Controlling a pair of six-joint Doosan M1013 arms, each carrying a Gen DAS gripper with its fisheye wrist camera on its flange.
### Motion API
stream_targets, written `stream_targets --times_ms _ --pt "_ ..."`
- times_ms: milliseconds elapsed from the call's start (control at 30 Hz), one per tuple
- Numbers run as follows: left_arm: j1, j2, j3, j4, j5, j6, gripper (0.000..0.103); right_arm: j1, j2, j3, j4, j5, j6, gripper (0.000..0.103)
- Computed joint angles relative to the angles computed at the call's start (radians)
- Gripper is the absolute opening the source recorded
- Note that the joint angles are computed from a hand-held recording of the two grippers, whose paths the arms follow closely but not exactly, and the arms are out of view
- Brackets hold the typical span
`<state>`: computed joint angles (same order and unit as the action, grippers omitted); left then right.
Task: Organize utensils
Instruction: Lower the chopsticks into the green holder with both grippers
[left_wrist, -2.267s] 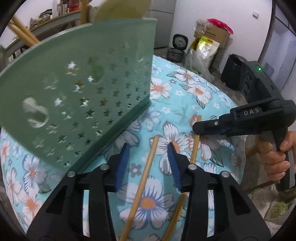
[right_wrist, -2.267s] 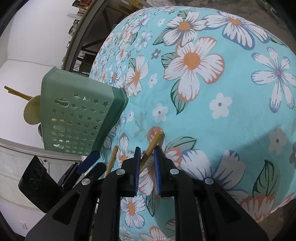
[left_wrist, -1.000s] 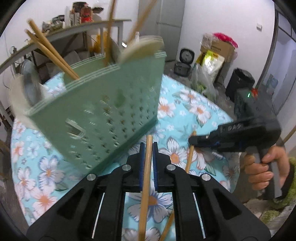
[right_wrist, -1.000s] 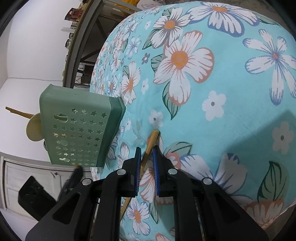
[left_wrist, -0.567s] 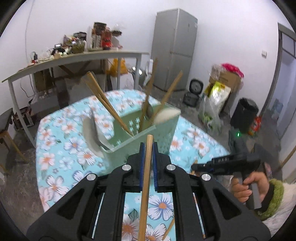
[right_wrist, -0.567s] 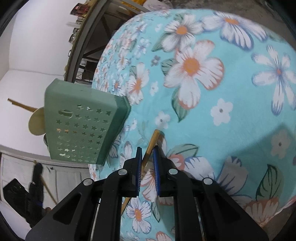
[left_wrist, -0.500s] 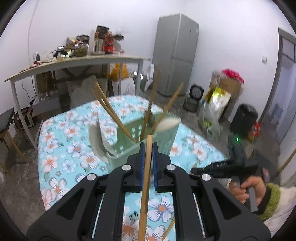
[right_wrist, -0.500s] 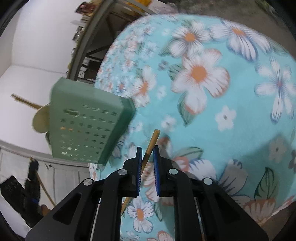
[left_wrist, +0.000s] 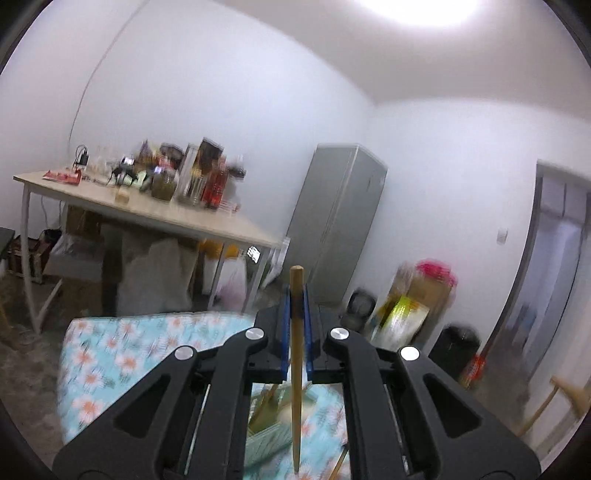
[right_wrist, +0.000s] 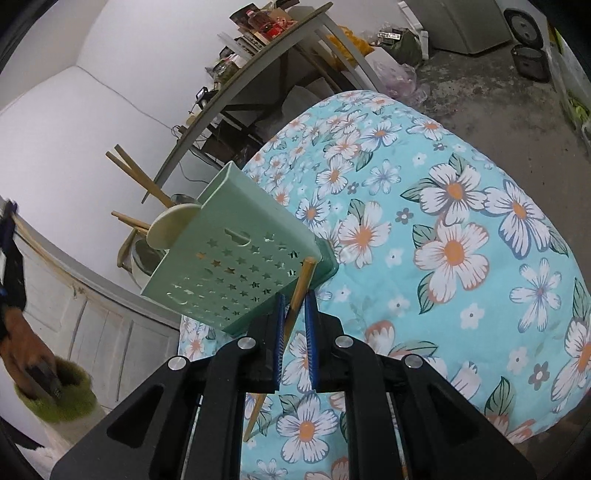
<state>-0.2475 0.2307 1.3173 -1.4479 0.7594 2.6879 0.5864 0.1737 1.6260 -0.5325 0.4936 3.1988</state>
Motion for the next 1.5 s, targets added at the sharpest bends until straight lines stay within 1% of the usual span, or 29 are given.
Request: stream_targets --times_ms 133,333,433,700,767,1067,1167,1233,1267,1300,1333,1367,1400,1433,1500 --pt "-0.01 0.022 -0.043 -0.034 -0.02 -0.003 0.006 -0.001 -0.008 0.013 -0.001 -0.002 0.02 0.011" --pt "-0.03 0.048 -0.072 -0.015 -0.083 -0.016 0.006 -0.004 -0.012 0.021 -0.003 -0.001 0.037 0.011" --pt "-0.035 0.052 -0.074 -0.008 -0.1 -0.02 0.006 -0.006 -0.013 0.023 0.004 -0.002 0.034 0.011" --pt "-0.047 0.075 -0.094 0.068 -0.149 -0.048 0.006 -0.008 -0.011 0.022 0.011 0.0 0.03 0.011" --pt "-0.056 0.079 -0.091 0.113 -0.165 -0.064 0.006 -0.007 -0.01 0.021 0.013 0.002 0.027 0.011" --pt "-0.077 0.117 -0.101 0.312 -0.124 -0.222 0.006 -0.002 -0.011 0.02 -0.006 0.008 0.033 0.011" --pt "-0.076 0.123 -0.102 0.349 -0.109 -0.264 0.007 0.006 -0.015 0.012 -0.035 0.026 0.032 0.011" --pt "-0.073 0.123 -0.098 0.354 -0.104 -0.276 0.014 0.012 -0.017 0.003 -0.063 0.042 0.031 0.011" --pt "-0.072 0.12 -0.09 0.355 -0.107 -0.279 0.021 0.016 -0.018 -0.002 -0.075 0.05 0.027 0.011" --pt "-0.07 0.118 -0.087 0.352 -0.11 -0.278 0.025 0.018 -0.02 -0.006 -0.086 0.053 0.024 0.01" --pt "-0.068 0.114 -0.08 0.346 -0.113 -0.275 0.027 0.021 -0.021 -0.011 -0.097 0.056 0.021 0.01" --pt "-0.066 0.111 -0.076 0.345 -0.114 -0.275 0.03 0.023 -0.021 -0.017 -0.107 0.061 0.016 0.01" --pt "-0.065 0.107 -0.071 0.346 -0.118 -0.276 0.036 0.027 -0.022 -0.026 -0.125 0.068 0.009 0.009" --pt "-0.064 0.101 -0.064 0.344 -0.126 -0.275 0.038 0.031 -0.023 -0.033 -0.139 0.069 0.002 0.009" --pt "-0.06 0.089 -0.047 0.335 -0.138 -0.266 0.047 0.039 -0.024 -0.049 -0.175 0.074 -0.008 0.007"
